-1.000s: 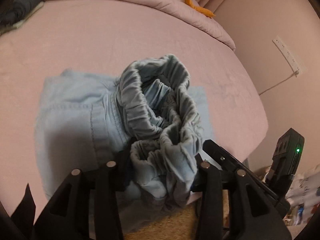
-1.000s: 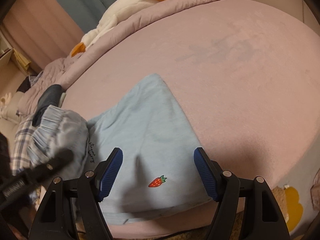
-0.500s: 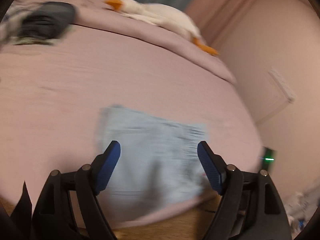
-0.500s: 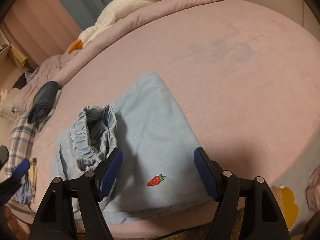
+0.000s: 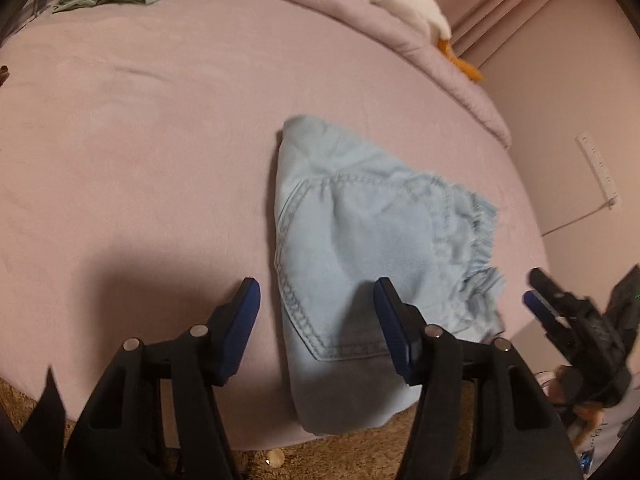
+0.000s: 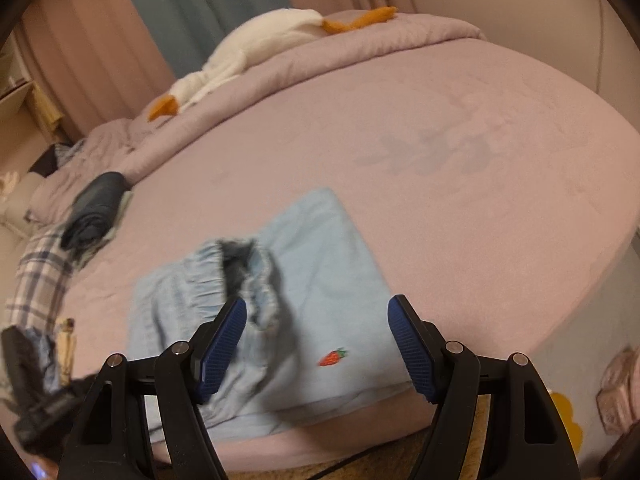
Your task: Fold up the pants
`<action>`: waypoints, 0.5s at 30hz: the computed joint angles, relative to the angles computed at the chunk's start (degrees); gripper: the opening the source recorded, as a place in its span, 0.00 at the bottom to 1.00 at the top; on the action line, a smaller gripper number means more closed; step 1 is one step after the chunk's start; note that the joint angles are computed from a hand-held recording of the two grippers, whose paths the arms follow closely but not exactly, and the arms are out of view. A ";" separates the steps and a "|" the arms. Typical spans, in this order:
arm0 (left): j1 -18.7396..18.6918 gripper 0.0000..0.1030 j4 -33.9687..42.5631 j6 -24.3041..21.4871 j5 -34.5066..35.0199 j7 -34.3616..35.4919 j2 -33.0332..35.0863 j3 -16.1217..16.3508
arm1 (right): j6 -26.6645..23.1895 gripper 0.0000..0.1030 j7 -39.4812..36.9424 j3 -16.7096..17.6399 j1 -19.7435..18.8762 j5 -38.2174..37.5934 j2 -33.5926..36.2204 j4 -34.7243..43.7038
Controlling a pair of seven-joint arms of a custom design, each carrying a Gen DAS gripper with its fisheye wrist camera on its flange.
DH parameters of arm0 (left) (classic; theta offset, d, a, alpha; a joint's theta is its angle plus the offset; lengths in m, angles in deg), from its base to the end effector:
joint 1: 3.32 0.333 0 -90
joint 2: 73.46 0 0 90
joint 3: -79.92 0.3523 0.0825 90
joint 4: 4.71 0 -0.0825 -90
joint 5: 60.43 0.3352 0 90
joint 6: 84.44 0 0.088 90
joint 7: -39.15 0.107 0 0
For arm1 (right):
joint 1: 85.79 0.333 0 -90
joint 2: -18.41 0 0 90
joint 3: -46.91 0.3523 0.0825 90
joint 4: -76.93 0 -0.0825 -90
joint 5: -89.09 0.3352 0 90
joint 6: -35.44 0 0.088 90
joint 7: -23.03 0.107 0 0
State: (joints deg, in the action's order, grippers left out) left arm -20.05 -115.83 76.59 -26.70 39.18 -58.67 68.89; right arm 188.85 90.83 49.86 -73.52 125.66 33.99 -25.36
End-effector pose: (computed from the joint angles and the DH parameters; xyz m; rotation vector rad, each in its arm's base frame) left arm 0.5393 -0.3017 0.4832 -2.5060 1.3076 -0.9702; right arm 0.6232 0.1465 0.5251 -1.8263 1.5553 -0.1721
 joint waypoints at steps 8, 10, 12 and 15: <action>-1.05 0.56 0.89 -1.91 2.23 -1.77 0.71 0.56 | -7.88 0.50 -9.00 2.89 -0.71 6.86 1.70 2.55; -0.89 0.56 0.53 -1.78 2.06 -1.74 0.48 0.38 | -7.44 0.47 -8.37 2.28 0.66 4.88 2.80 3.37; -1.03 0.56 0.28 -2.09 2.19 -2.00 0.20 0.32 | -10.38 0.34 -5.47 1.71 1.05 3.44 5.04 5.86; -0.86 0.58 0.11 -3.04 1.62 -1.23 -0.19 -0.20 | -8.76 0.21 -5.66 1.48 1.67 2.19 4.19 4.53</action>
State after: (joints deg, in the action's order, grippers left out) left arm -20.91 -115.72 73.55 -25.08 37.95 -58.86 68.69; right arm 180.10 85.17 51.34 -71.85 127.85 38.18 -20.84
